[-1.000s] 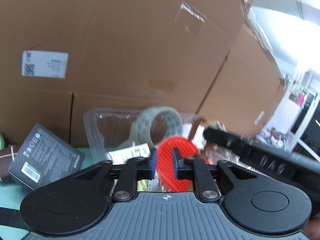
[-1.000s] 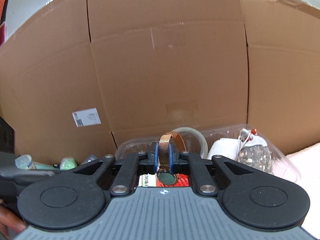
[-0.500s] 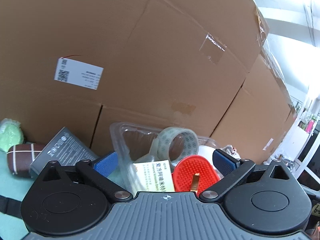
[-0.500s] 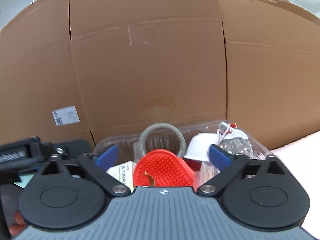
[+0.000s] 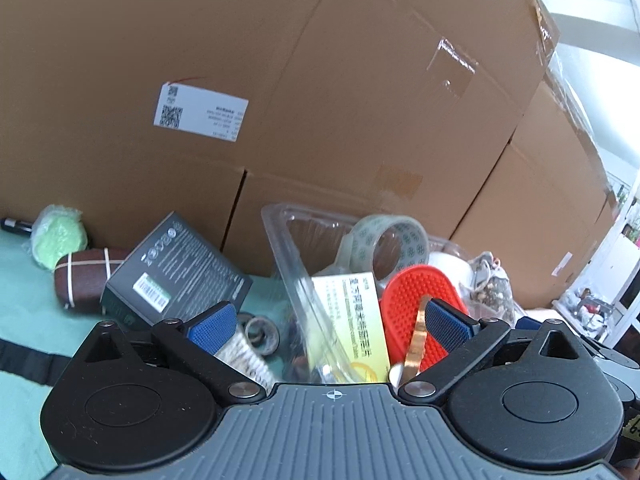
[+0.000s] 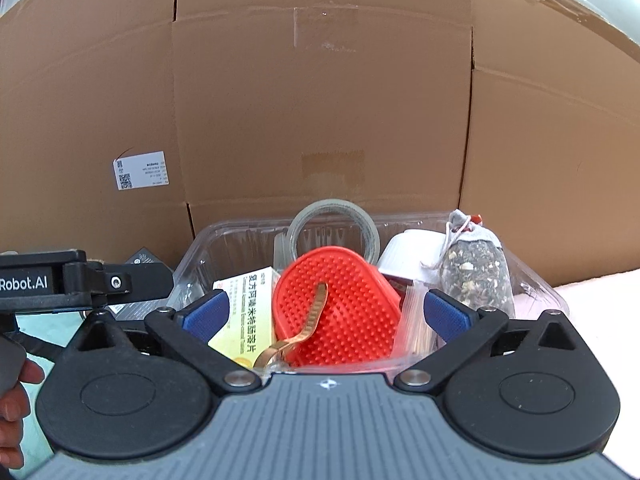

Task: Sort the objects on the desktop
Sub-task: 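Move the left gripper from the container to the cotton swab bag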

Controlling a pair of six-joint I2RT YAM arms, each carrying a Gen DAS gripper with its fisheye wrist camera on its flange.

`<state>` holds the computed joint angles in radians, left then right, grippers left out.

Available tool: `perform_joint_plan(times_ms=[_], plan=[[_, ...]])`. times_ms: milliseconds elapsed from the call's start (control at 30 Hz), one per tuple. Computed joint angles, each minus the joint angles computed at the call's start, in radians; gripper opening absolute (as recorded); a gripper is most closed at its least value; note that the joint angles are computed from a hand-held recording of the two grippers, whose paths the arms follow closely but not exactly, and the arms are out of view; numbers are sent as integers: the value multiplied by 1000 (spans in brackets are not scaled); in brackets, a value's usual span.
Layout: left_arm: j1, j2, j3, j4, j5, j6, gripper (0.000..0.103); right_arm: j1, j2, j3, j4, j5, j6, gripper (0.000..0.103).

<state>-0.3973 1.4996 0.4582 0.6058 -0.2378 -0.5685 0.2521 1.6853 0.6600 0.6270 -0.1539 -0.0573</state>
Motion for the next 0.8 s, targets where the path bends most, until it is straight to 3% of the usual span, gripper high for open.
perform_joint_plan(times_ms=[133,467,800], plan=[[-8,-38,-23,-17,18,-17,103,-2,-37,-27,-13,4,6,103],[-98,-135,-45,-157,-92,-37,103,-3,-105,-91,-27,6,13,103],[-160,-203,-99,-205,-131,-88,103,-9,-175,-173,-29,-5,32,103]])
